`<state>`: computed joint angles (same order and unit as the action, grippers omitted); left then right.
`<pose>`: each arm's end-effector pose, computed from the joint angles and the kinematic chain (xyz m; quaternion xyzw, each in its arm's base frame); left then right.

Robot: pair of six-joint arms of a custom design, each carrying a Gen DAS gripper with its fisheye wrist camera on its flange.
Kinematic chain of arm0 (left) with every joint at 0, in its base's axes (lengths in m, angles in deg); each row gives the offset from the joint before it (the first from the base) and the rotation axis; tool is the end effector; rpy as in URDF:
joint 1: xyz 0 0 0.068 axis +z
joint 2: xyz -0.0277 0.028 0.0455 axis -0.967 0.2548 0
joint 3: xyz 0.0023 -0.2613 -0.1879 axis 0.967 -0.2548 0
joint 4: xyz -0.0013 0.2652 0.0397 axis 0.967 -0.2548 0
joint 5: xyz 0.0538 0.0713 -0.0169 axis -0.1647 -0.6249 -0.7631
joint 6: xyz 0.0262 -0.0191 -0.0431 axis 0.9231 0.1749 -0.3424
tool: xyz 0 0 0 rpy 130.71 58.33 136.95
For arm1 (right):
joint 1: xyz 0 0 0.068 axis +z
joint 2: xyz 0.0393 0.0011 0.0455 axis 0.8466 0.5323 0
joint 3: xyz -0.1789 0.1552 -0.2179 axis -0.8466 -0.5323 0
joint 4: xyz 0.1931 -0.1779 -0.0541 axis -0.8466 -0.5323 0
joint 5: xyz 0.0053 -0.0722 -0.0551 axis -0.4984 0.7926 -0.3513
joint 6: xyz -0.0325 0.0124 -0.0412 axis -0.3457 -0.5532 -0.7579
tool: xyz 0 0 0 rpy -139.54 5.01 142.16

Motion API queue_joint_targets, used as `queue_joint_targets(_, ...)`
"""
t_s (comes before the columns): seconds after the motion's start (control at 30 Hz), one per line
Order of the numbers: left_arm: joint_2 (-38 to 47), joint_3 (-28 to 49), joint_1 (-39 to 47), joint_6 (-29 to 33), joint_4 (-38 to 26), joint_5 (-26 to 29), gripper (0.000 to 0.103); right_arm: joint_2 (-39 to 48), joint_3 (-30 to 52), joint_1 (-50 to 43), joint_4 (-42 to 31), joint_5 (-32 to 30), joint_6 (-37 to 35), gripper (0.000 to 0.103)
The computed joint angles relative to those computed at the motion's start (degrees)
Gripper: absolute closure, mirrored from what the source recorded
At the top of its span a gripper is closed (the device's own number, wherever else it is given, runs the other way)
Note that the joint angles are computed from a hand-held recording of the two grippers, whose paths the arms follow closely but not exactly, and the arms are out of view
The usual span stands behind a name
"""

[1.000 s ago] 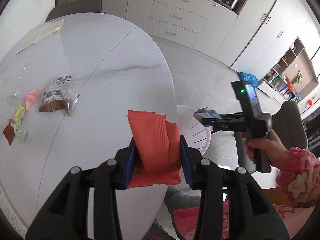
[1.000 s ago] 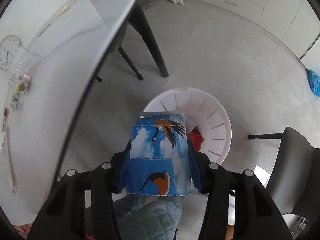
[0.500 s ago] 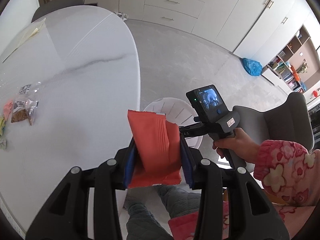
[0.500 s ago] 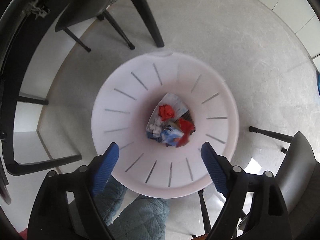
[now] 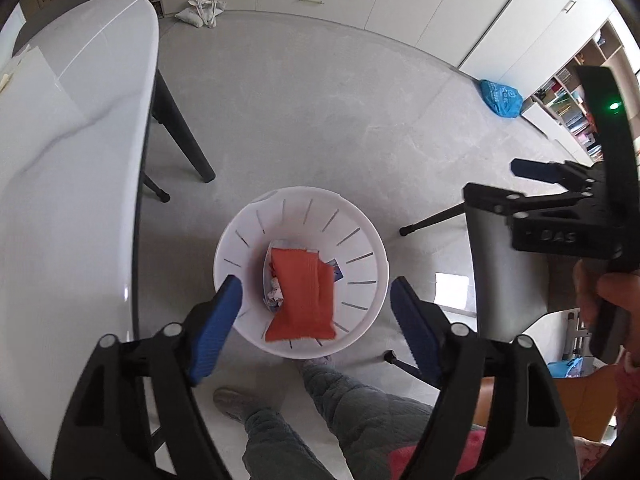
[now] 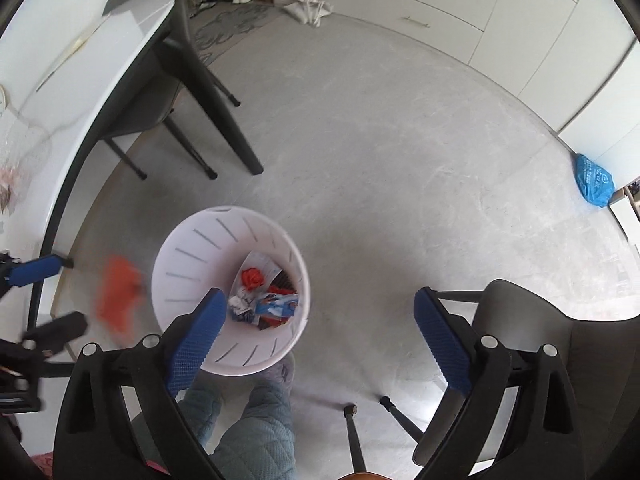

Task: Collect trash
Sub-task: 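Carry both items over the wastebasket and open both grippers to drop them, then grasp the clear snack bag with the right gripper while the left gripper grasps the green crumpled paper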

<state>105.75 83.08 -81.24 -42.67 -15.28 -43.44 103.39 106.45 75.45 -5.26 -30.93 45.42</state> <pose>0.1795 -0.0278 0.2389 0.2185 0.9623 -0.1146 0.1146 0.1448 0.0425 0.2400 0.0321 0.9857 0.0112 0.1648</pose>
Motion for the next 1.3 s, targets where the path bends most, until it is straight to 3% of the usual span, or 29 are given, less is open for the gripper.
queue_joint_targets(0.1, 3.3, -1.4, -3.6, -4.0, 3.5, -1.8, 0.020, -1.8, 0.6, -4.3, -1.1, -1.5, -2.8, 0.009)
queue_joint_targets(0.3, 3.0, -3.0, -6.9, -8.1, 4.6, -2.8, 0.014, -2.3, 2.4, -7.8, -2.3, -4.1, -5.3, 0.009)
queue_joint_targets(0.53, -4.5, 2.7, -1.7, -8.1, -4.0, 0.0, 0.014, -2.4, 7.2, -2.5, -5.0, -4.3, -1.5, 0.009)
queue_joint_targets(0.63, -7.2, 8.1, 7.9, -2.7, -10.3, 2.3, 0.012, -1.7, 12.0, 3.9, -6.3, -3.1, 1.8, 0.007)
queue_joint_targets(0.73, -7.9, 14.9, 23.4, 6.9, -16.6, 5.2, 0.010, 1.0, 17.0, 12.5, -5.7, -0.9, 5.2, 0.002)
queue_joint_targets(0.87, -3.4, 23.9, 47.8, 21.4, -22.2, 10.4, 0.008, 8.9, 24.3, 23.5, -3.8, 2.3, 6.9, 0.002)
queue_joint_targets(0.97, 1.9, 29.5, 60.1, 28.2, -23.4, 11.8, 0.008, 16.4, 30.2, 30.0, -1.5, 2.5, 7.7, 0.002)
queue_joint_targets(1.13, 13.1, 39.9, 74.0, 34.9, -23.2, 13.5, 0.008, 30.7, 42.9, 38.3, 0.4, 2.1, 6.5, 0.002)
queue_joint_targets(1.3, 24.6, 50.5, 79.8, 37.3, -23.5, 14.1, 0.008, 46.0, 60.1, 42.5, -0.5, 0.0, 1.3, 0.002)
